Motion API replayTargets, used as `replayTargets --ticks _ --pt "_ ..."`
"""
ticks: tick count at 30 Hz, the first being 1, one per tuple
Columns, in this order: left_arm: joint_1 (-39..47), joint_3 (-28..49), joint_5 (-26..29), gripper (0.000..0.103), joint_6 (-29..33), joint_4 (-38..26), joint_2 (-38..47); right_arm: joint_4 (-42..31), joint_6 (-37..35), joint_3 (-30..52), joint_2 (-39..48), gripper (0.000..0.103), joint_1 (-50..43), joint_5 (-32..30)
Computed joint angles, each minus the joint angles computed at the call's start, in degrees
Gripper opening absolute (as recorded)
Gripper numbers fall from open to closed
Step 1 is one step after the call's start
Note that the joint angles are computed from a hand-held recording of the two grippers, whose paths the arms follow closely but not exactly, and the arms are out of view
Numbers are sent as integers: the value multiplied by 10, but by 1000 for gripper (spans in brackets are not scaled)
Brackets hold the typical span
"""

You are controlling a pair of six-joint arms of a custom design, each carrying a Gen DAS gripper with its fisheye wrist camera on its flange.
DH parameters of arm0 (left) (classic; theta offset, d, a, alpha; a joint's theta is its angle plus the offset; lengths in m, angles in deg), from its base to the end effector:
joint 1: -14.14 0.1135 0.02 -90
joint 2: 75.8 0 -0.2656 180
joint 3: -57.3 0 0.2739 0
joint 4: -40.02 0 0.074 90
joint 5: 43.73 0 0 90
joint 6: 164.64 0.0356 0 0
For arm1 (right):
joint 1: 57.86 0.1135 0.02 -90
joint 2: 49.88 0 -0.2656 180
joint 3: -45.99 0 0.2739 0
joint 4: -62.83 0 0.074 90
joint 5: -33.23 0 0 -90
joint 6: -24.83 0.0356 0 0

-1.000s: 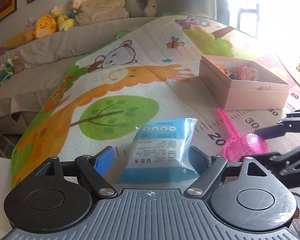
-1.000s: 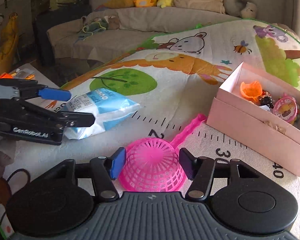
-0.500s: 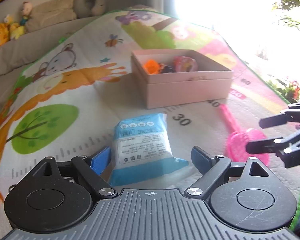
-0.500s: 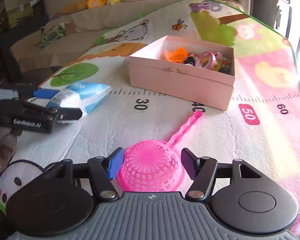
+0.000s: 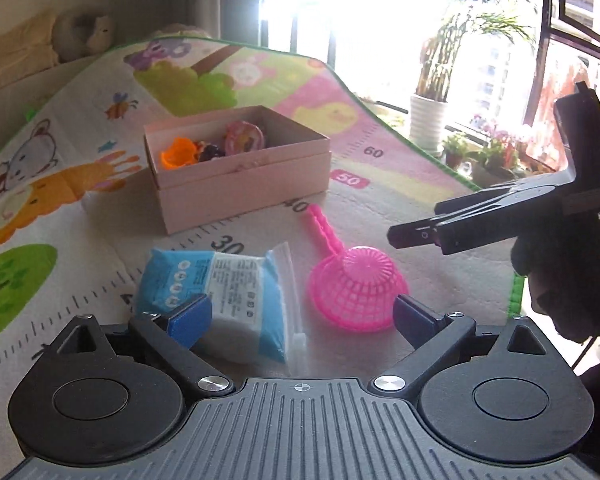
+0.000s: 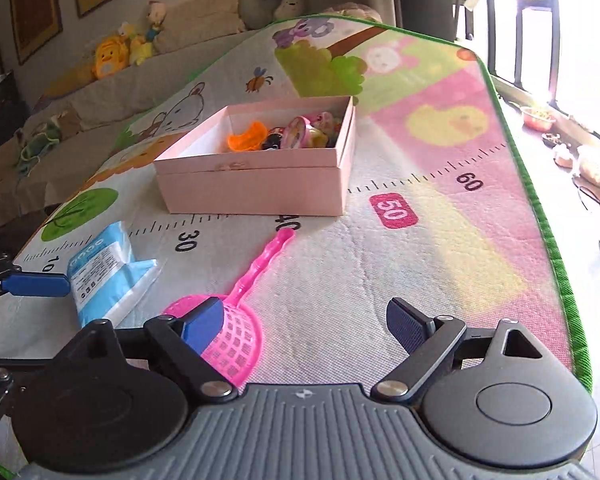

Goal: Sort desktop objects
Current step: 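Grasp wipes pack with left gripper while right gripper grasps pink scoop basket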

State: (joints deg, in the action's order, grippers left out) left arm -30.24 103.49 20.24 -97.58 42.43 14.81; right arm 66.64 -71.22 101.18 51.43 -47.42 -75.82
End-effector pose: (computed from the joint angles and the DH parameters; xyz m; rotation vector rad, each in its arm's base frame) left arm 0.2233 -0.1967 0.1164 0.1874 2.2107 -0.1199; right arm 0.3338 0.0733 0.1041 -0.4964 2.2418 0.4227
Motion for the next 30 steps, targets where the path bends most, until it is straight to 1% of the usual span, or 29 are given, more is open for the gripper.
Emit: replayTargets --ticks 2,5,9,12,14,16,18,21,23,26,27,28,29,30 --pt "2 13 -22 100 -7 -33 -1 7 5 -4 4 92 -8 -6" --pt "11 22 -18 100 -24 -75 -7 13 10 -6 11 95 -12 -15" --pt "27 30 37 101 -69 -93 6 19 10 -4 20 96 -11 -14" --pt "63 75 72 101 -134 -112 42 18 14 2 26 96 -11 -6" --pt "92 100 91 101 -154 -113 53 18 15 1 24 96 -11 -3" --pt "119 132 99 102 -149 -113 77 21 13 -3 20 97 -10 -3" --pt "139 182 105 102 -142 -140 118 26 13 -9 16 98 -8 -2" --pt "155 229 134 102 -117 -161 167 35 6 -19 10 98 -3 5" --pt "144 235 109 102 -92 -164 179 46 -8 -29 2 98 0 8" --pt "122 206 52 101 -55 -138 172 51 -41 -42 -11 100 1 -7" --pt "119 190 44 97 -50 -126 163 46 -52 -44 -14 101 2 -19" --pt "118 178 41 81 -49 -120 155 38 -65 -46 -17 101 5 -35" --pt "120 169 41 72 -52 -121 149 33 -73 -46 -18 101 9 -45" --pt "123 159 42 67 -57 -118 141 29 -82 -46 -19 101 18 -54"
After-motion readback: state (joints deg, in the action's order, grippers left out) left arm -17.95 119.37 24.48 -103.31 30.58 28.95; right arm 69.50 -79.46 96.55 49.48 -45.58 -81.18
